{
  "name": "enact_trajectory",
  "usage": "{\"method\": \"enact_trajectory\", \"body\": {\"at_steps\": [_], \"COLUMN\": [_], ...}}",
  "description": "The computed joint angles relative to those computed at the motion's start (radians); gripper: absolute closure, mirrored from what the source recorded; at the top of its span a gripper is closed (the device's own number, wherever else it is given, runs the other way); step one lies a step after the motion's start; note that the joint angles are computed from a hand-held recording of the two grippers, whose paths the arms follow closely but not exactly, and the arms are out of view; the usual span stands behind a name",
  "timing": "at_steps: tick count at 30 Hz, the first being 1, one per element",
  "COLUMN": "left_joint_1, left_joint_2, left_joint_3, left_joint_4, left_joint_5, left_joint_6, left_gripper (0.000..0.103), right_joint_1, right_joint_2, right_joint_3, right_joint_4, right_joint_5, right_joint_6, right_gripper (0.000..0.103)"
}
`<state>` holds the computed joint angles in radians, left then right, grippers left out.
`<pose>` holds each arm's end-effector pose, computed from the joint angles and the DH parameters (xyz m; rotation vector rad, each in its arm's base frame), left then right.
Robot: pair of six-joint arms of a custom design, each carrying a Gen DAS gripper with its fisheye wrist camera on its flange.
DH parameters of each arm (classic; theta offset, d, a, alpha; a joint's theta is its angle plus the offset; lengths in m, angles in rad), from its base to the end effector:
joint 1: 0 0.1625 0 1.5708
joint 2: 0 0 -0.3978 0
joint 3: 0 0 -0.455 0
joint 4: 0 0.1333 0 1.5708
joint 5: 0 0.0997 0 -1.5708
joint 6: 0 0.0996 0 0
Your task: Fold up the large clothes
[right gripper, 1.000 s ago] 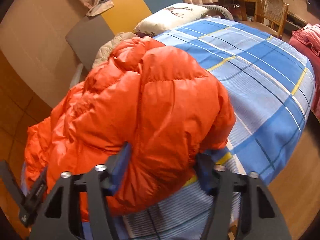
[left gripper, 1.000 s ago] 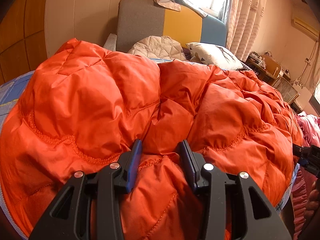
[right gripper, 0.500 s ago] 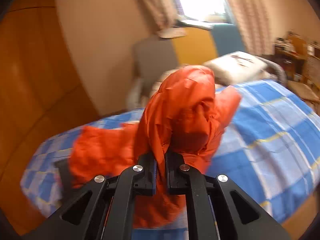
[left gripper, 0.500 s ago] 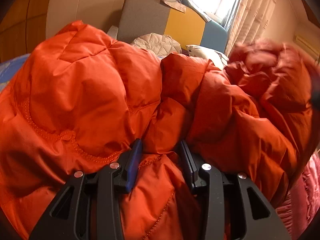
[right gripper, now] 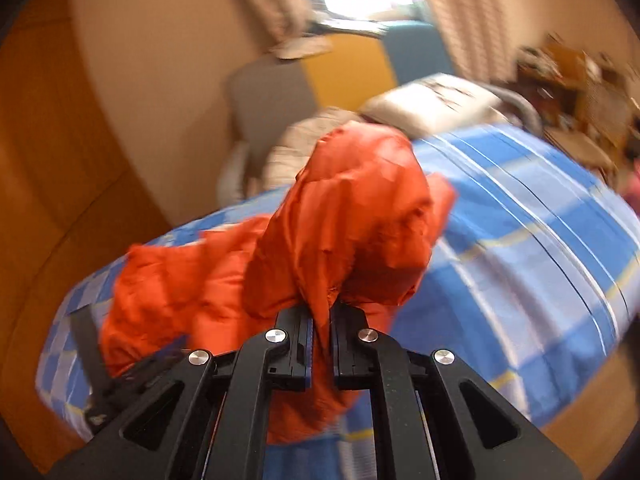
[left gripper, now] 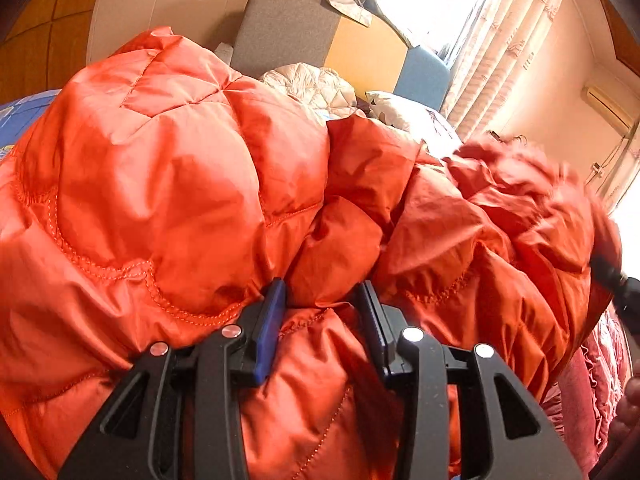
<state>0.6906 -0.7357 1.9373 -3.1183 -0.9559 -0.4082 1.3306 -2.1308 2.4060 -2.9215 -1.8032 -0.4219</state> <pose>-0.3260 -0.5168 -0.0376 0.4880 2.6728 -0.8962 0.0217 -0.3752 0.4175 0.0495 -2.3163 1.2159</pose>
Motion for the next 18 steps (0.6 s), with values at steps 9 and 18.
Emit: {"method": "enact_trajectory", "body": {"at_steps": [9,18], "left_joint_1": [0.009,0.007], "left_joint_2": [0.002,0.016], "left_joint_3": [-0.036,-0.080], "left_joint_4": [0.051,0.105], "left_joint_5": [0.001,0.013], "left_joint_6": [0.024,0.033], "left_gripper": [0.066,0.066], "right_joint_1": [-0.356,-0.475], "right_joint_2": [-0.225,-0.039], "right_joint_3": [0.060,-0.043], "right_joint_4": [0.205,0.211], "right_joint_5": [0.332,0.559], "right_joint_6": [0.129,0.368], "right_gripper": [0.018,0.015]}}
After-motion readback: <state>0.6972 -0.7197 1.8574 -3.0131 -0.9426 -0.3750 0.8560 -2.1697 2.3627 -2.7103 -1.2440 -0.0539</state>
